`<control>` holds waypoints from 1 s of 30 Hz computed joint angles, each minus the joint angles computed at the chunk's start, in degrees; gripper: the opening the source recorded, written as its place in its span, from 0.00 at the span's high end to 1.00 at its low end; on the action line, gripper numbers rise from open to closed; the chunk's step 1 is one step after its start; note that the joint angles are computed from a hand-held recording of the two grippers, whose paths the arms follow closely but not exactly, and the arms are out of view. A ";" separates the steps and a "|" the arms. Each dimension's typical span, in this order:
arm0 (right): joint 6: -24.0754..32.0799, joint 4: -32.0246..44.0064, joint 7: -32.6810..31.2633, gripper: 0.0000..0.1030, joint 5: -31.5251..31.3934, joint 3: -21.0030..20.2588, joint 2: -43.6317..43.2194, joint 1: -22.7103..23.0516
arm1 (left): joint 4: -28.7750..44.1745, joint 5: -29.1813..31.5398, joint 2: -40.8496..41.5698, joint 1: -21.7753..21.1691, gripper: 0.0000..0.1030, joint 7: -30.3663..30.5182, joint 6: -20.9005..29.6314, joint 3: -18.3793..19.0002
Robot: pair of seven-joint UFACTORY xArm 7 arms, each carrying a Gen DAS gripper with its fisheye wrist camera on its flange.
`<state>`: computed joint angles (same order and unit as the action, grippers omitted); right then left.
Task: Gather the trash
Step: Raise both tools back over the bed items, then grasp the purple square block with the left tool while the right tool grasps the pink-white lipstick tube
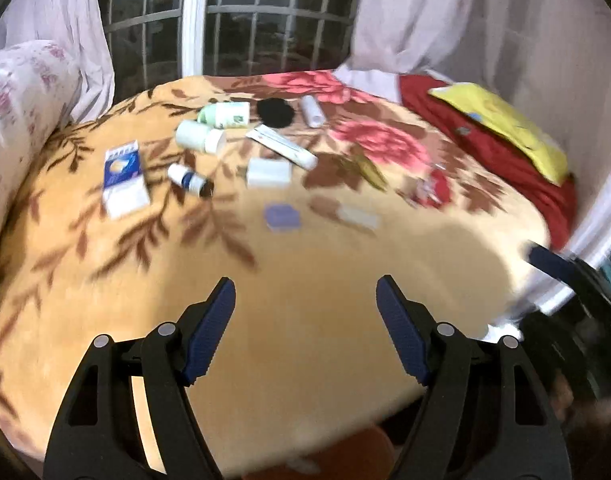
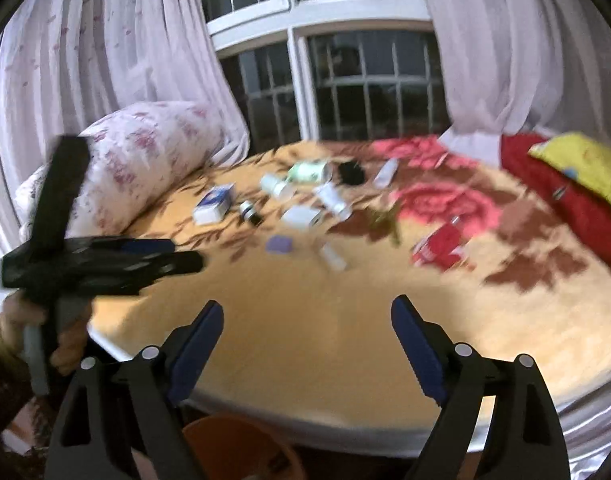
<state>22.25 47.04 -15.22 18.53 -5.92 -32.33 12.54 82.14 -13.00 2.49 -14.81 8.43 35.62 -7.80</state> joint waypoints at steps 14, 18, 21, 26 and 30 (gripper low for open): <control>-2.61 -1.66 -3.32 0.18 3.12 -3.70 1.21 1.24 | 34.10 17.82 27.86 -5.28 0.46 -14.71 18.11 3.82; -2.47 -0.59 -3.60 0.18 3.71 -3.41 2.63 0.92 | 35.46 16.74 28.70 -4.65 0.66 -14.43 19.18 3.43; -2.73 0.83 -3.54 0.18 2.42 -2.09 4.54 -0.17 | 28.87 16.73 24.36 -4.24 0.66 -14.56 14.96 3.44; 1.44 9.25 -6.36 0.18 2.49 -1.56 12.48 0.49 | 16.85 14.37 15.32 -1.90 0.66 -13.25 9.31 2.18; 5.68 18.65 -7.58 0.18 1.87 1.13 21.42 -1.50 | 7.87 11.84 8.13 -0.18 0.66 -11.34 5.98 1.46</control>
<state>27.92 65.70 -22.80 20.40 -4.79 -10.91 11.04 90.01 -1.16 10.62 -14.99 -2.91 41.60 -6.34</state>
